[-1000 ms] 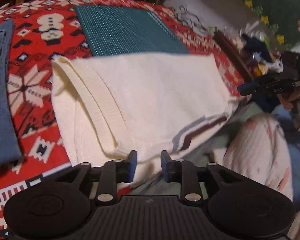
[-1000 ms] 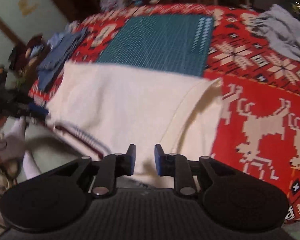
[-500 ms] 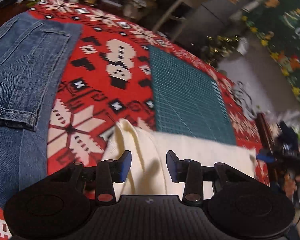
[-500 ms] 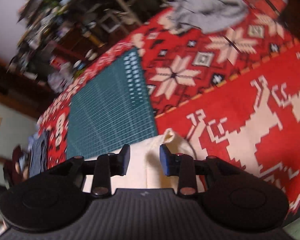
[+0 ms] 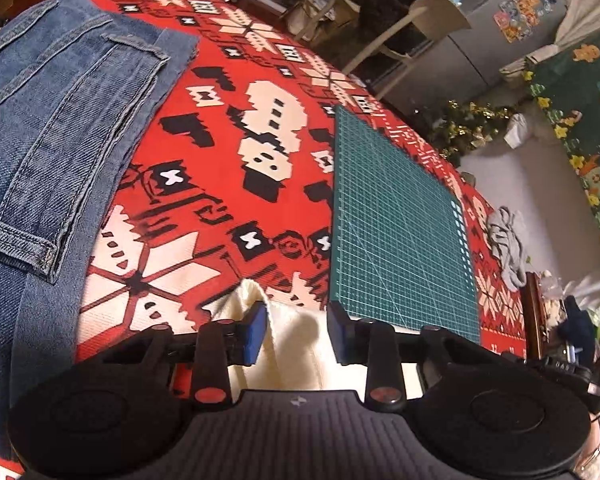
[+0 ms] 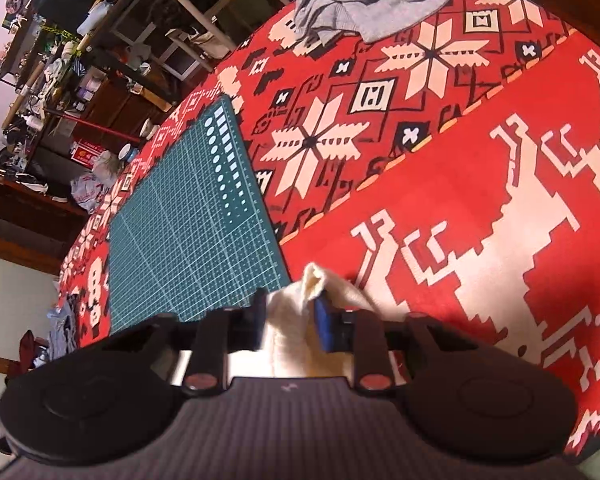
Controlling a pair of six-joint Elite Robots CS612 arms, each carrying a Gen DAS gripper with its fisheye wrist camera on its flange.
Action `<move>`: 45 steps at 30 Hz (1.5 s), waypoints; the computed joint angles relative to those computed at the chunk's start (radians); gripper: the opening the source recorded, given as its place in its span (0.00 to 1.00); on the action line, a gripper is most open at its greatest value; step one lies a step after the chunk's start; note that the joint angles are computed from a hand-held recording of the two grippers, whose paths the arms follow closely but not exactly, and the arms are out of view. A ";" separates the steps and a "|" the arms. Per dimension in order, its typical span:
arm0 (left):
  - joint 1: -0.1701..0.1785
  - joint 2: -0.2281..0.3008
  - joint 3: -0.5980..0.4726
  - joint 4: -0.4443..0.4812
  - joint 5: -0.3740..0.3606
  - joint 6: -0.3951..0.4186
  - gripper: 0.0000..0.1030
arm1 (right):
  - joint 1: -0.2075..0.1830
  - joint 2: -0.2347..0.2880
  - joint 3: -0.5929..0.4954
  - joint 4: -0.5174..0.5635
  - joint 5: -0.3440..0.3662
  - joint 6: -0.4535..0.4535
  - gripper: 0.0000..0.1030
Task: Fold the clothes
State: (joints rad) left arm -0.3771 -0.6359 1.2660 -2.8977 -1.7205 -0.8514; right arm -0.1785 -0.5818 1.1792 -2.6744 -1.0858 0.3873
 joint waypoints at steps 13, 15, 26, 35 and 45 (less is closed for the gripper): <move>0.003 -0.046 0.063 0.000 0.069 -0.040 0.39 | -0.004 0.003 -0.002 -0.003 0.027 0.000 0.23; 0.008 -0.038 0.062 -0.033 0.049 -0.065 0.39 | -0.005 0.002 0.000 -0.007 0.030 0.004 0.23; 0.020 -0.004 0.023 -0.045 -0.067 -0.125 0.31 | -0.008 0.007 0.002 -0.015 0.044 0.026 0.23; 0.002 0.002 0.004 0.023 0.015 -0.119 0.06 | -0.002 0.011 0.000 -0.022 0.022 0.028 0.12; -0.015 -0.001 0.038 -0.132 0.171 -0.050 0.04 | 0.005 0.024 0.004 -0.199 -0.003 0.043 0.04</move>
